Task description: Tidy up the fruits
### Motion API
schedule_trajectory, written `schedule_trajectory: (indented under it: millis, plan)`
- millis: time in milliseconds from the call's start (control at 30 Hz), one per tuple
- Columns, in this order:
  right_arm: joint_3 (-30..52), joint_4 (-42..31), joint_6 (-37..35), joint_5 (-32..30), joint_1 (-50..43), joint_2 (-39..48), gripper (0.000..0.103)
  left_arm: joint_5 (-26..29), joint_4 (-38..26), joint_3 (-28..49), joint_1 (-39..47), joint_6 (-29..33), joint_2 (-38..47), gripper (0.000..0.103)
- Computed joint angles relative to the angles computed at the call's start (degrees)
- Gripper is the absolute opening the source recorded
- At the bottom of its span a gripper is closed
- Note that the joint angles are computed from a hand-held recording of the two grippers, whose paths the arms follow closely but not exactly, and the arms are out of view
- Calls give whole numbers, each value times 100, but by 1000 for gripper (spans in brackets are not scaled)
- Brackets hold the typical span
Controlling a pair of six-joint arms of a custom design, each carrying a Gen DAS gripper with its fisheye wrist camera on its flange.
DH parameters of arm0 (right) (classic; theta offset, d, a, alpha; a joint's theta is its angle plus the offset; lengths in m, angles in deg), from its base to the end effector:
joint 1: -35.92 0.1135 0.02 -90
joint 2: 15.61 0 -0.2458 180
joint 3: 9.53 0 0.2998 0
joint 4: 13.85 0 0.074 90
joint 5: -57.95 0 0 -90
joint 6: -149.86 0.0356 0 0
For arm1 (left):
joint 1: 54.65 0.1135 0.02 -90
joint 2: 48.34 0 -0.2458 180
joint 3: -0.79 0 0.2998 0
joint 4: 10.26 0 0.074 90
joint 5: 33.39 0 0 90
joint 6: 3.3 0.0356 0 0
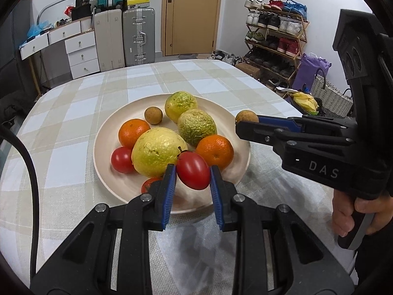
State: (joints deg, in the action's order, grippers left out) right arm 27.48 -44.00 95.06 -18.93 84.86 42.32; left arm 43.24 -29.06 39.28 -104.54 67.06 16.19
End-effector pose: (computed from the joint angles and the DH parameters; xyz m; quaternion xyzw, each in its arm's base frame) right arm 0.1623 0.1740 0.1302 -0.0742 0.9345 0.1419 0.3179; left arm 0.1742 -0.1941 0.1272 0.1961 0.8970 -0.1292 0.3746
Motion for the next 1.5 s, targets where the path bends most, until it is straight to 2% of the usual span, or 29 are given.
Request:
schedule_trajectory:
  millis: [300,533,1067,1167,1233,1300,1400,1467,1500]
  plan:
    - [106,351,-8,-190,-216,602,25,224,243,166,165,134,452,25]
    - [157,406,-41,-211,-264,727,25,418,289,274,374,88,732,24]
    - [255,398,-42,-216,-242,857,25,146,278,305,355,77,738,24]
    - [281,362,-64,-201,-222,868,26,95,309,297,352,47,735,24]
    - [247,348,-21,-236,-227,784,34,66,321,256,356,32,666,24]
    - [200,314,-14,-116,-181,661,37,106,318,221,408,28,595,26]
    - [152,211,-17,-45,-150,475,45,177,304,97,467,26,347,42]
    - [76,148,-31,30,-88,267,53,20,258,-18,433,-15,83,71]
    - [51,108,-40,87,-48,181,58,-110,261,-120,394,-31,-109,78]
